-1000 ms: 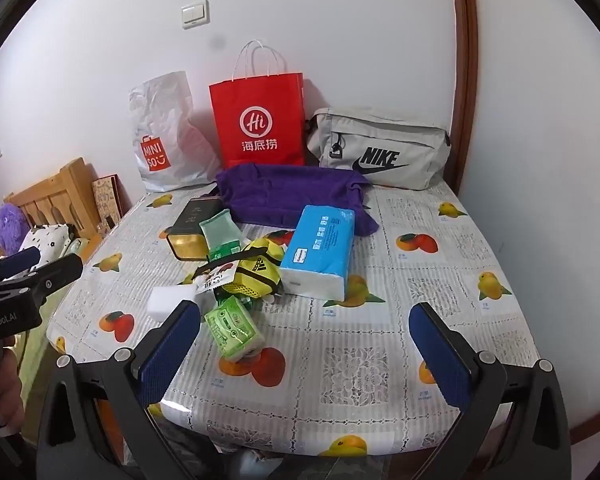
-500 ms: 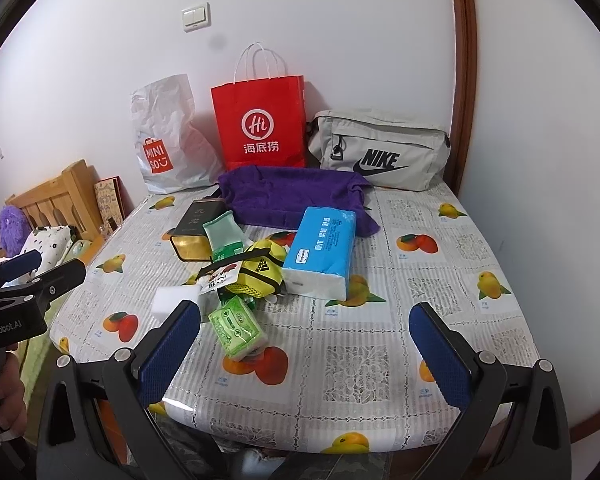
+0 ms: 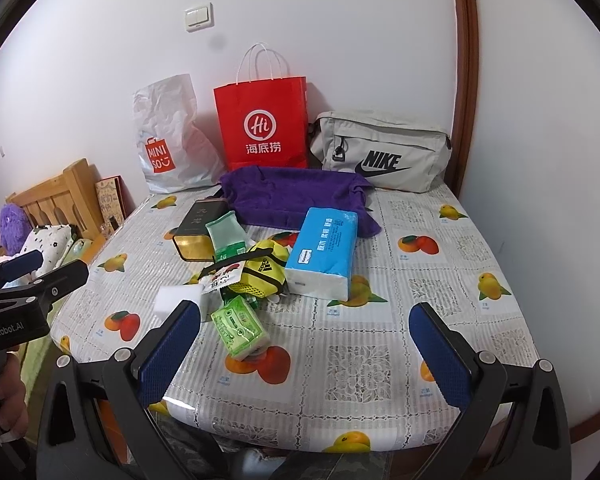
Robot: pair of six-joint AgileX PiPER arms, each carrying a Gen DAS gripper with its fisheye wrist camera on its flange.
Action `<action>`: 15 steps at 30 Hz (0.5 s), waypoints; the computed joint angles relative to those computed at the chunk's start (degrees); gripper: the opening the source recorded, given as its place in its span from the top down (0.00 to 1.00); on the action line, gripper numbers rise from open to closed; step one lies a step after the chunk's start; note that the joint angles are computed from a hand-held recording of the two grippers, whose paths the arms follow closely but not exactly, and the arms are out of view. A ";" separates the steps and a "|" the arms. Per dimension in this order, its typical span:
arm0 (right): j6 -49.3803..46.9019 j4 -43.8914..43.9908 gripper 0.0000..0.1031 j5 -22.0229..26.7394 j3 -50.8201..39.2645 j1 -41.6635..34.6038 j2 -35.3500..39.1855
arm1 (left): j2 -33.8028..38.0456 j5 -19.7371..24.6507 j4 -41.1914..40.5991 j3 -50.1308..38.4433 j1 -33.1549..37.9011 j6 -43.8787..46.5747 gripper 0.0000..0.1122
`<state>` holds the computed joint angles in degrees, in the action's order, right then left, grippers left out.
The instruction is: Organize soft objects
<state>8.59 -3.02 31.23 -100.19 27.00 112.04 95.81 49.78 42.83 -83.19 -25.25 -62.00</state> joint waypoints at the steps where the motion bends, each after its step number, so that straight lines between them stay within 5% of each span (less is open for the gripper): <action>1: 0.36 -0.37 0.00 0.21 -0.20 0.13 0.03 | -0.06 -0.05 -0.05 0.04 0.06 0.00 0.08; 15: 0.47 -0.11 0.00 0.38 -0.37 0.21 -0.03 | -0.36 -0.36 0.26 0.74 0.02 -0.44 0.08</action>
<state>9.06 -3.13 31.61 -100.56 27.21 112.01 95.44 49.42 43.09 -82.44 -25.22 -62.45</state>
